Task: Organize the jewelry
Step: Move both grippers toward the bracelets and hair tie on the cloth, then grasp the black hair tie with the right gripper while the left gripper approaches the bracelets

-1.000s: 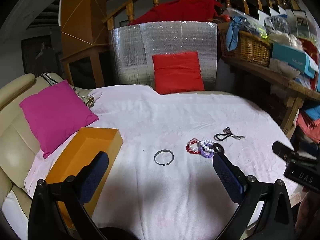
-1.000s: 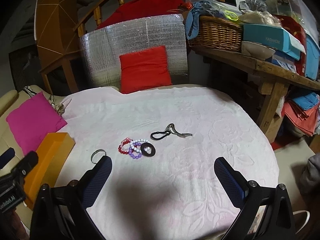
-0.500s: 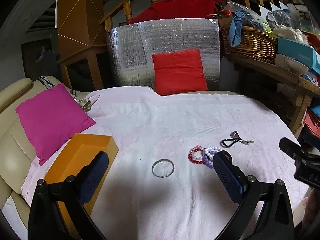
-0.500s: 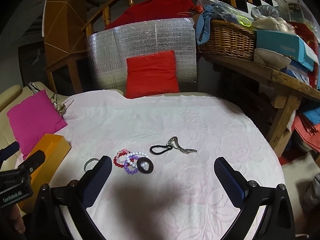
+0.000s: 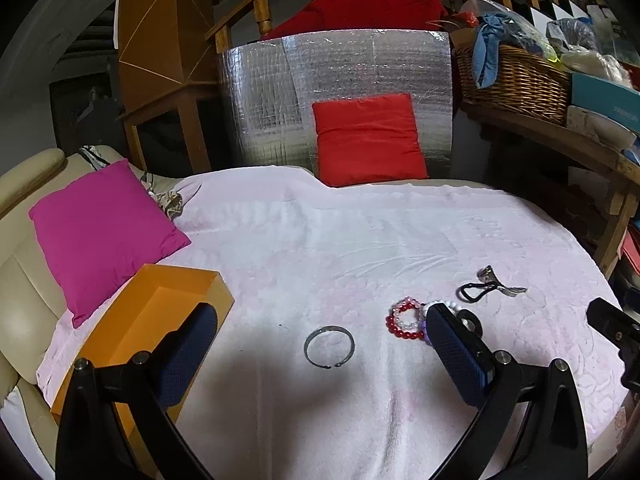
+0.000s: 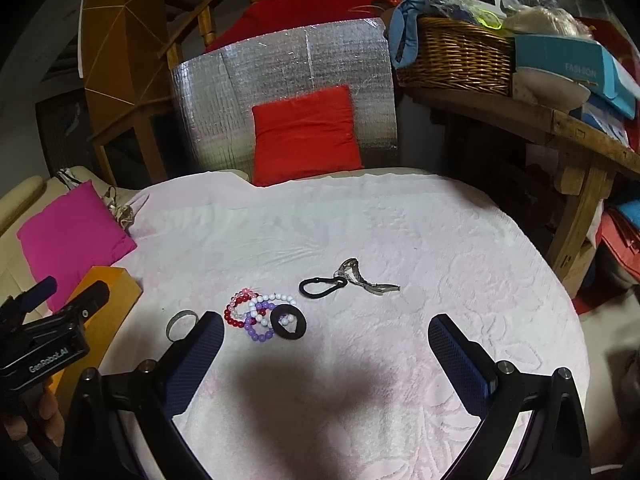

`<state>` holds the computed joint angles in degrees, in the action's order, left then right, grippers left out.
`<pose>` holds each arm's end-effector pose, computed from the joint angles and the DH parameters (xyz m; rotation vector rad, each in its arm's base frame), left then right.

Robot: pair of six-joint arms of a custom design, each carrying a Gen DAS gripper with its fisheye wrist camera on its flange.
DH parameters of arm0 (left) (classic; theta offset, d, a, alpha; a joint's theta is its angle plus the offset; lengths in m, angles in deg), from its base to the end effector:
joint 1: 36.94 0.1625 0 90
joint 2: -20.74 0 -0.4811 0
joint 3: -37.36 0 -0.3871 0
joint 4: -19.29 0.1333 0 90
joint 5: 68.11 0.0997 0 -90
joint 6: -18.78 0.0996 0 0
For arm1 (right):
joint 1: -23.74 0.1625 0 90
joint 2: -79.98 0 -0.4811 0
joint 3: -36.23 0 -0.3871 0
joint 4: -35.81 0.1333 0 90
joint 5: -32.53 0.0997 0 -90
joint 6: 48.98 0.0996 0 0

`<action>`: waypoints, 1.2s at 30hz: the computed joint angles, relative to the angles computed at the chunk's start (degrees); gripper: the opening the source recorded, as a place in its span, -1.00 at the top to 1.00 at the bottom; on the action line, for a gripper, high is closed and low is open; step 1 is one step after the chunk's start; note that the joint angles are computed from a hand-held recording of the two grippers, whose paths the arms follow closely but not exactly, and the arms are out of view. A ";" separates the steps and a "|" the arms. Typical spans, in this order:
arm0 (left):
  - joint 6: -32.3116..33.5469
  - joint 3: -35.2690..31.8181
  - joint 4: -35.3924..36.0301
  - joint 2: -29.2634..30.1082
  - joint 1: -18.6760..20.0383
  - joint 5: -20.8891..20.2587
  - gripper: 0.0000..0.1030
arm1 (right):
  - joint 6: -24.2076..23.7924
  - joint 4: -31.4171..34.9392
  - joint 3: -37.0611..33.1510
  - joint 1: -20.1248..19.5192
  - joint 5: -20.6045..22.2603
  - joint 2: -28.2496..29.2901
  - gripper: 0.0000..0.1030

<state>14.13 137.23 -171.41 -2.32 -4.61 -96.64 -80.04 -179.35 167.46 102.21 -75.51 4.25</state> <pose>-0.4239 -0.5296 -0.0291 0.7321 2.0858 -1.0718 0.0082 -0.4725 0.3703 0.1292 -2.1348 1.2556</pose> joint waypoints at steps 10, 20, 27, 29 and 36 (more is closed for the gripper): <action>0.38 -1.88 -0.21 1.50 1.72 0.53 -1.00 | 0.42 2.46 -1.54 -0.11 -0.38 1.99 -1.00; 0.00 -3.58 2.12 2.62 3.91 -0.64 -1.00 | 1.63 7.23 -4.49 -0.79 -0.54 4.08 -1.00; 1.17 -5.41 2.14 4.26 5.88 -1.09 -1.00 | 3.49 10.43 -7.16 -2.13 -0.18 5.88 -1.00; 0.39 -6.17 5.43 4.39 6.74 -1.90 -1.00 | 4.53 12.07 -8.08 -2.78 1.02 6.37 -1.00; -3.56 -7.49 12.93 3.41 10.91 -10.40 -1.00 | 7.87 24.32 -13.74 -4.65 4.42 9.59 -0.74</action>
<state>10.57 129.74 -158.47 1.09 6.30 -107.04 -72.17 -155.03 153.72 97.56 -71.09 13.84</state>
